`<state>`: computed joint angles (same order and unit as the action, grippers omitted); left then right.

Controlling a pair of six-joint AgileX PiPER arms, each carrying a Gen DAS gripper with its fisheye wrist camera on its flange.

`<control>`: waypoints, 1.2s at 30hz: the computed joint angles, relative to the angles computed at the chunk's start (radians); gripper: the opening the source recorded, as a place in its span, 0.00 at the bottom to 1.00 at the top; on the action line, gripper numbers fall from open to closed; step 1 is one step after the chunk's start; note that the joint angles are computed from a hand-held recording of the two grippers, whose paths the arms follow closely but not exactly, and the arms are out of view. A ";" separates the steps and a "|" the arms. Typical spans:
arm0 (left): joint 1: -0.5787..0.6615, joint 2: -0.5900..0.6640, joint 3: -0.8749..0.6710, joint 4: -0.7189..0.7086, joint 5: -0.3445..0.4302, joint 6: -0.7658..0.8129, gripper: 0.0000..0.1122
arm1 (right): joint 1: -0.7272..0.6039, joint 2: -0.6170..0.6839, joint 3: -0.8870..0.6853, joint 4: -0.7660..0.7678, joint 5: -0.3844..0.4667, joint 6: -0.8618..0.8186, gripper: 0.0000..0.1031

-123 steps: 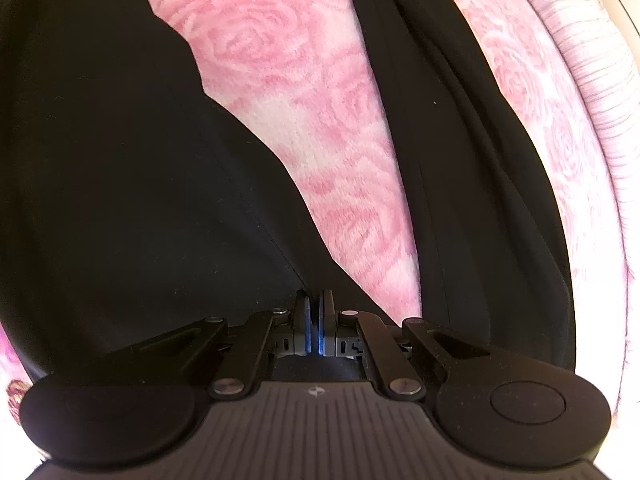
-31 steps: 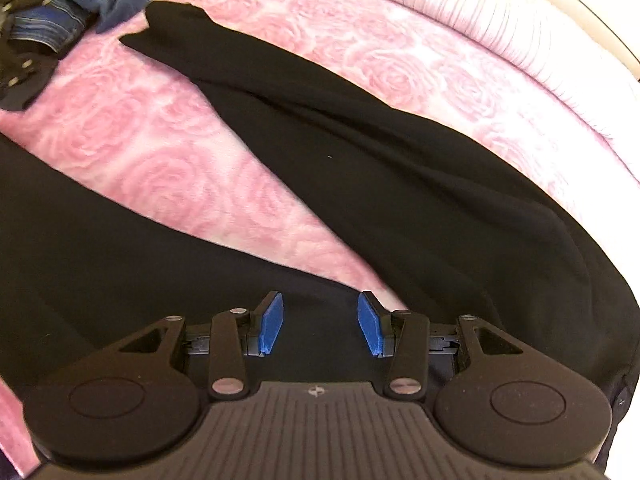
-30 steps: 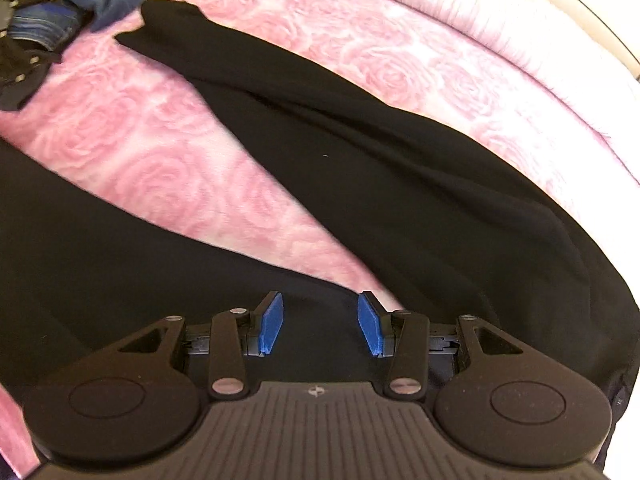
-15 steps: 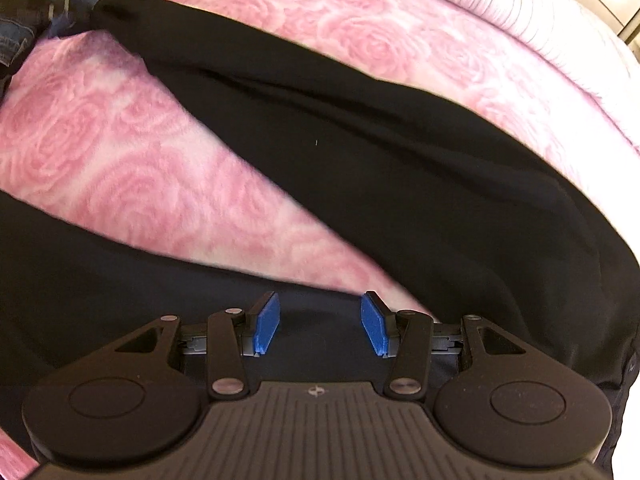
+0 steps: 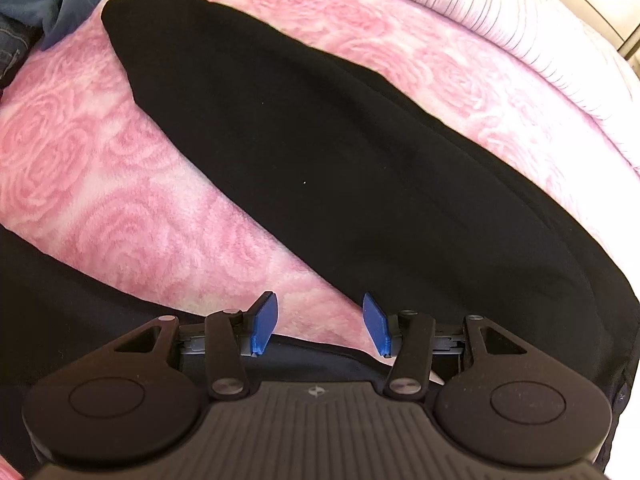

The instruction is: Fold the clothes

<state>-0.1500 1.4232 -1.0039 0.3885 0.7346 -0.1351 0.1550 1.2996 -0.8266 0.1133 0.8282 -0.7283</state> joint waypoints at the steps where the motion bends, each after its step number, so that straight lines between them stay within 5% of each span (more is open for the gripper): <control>1: 0.013 -0.019 0.028 -0.036 0.006 0.031 0.54 | 0.005 0.009 0.000 -0.002 -0.003 0.006 0.49; 6: 0.069 -0.070 0.141 -0.161 -0.008 0.182 0.61 | 0.045 0.044 0.004 -0.018 -0.024 0.020 0.50; 12: 0.154 -0.008 0.162 -0.316 -0.116 0.310 0.61 | 0.083 0.077 0.007 -0.053 -0.053 0.044 0.50; 13: 0.159 0.009 0.151 -0.330 -0.107 0.321 0.58 | 0.089 0.079 0.010 -0.065 -0.059 0.051 0.51; 15: 0.169 0.045 0.127 -0.355 -0.089 0.342 0.12 | 0.104 0.075 0.023 -0.090 -0.082 0.062 0.52; 22: 0.280 -0.012 0.005 -0.510 0.080 0.401 0.06 | 0.219 0.093 0.054 -0.152 -0.201 0.089 0.52; 30: 0.379 0.076 -0.277 -0.601 0.429 0.363 0.02 | 0.391 0.165 0.048 -0.150 -0.362 0.014 0.52; 34: 0.390 0.087 -0.287 -0.603 0.457 0.372 0.06 | 0.441 0.211 0.034 -0.160 -0.410 0.014 0.52; 35: 0.374 0.072 -0.259 -0.579 0.430 0.369 0.23 | 0.452 0.223 0.029 -0.171 -0.419 0.026 0.52; 36: 0.357 0.051 -0.223 -0.554 0.395 0.368 0.53 | 0.462 0.233 0.025 -0.181 -0.425 0.038 0.52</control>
<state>0.2068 1.4738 -1.2267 -0.1650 1.1297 0.2327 0.6167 1.5325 -0.8016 -0.0675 0.4029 -0.6903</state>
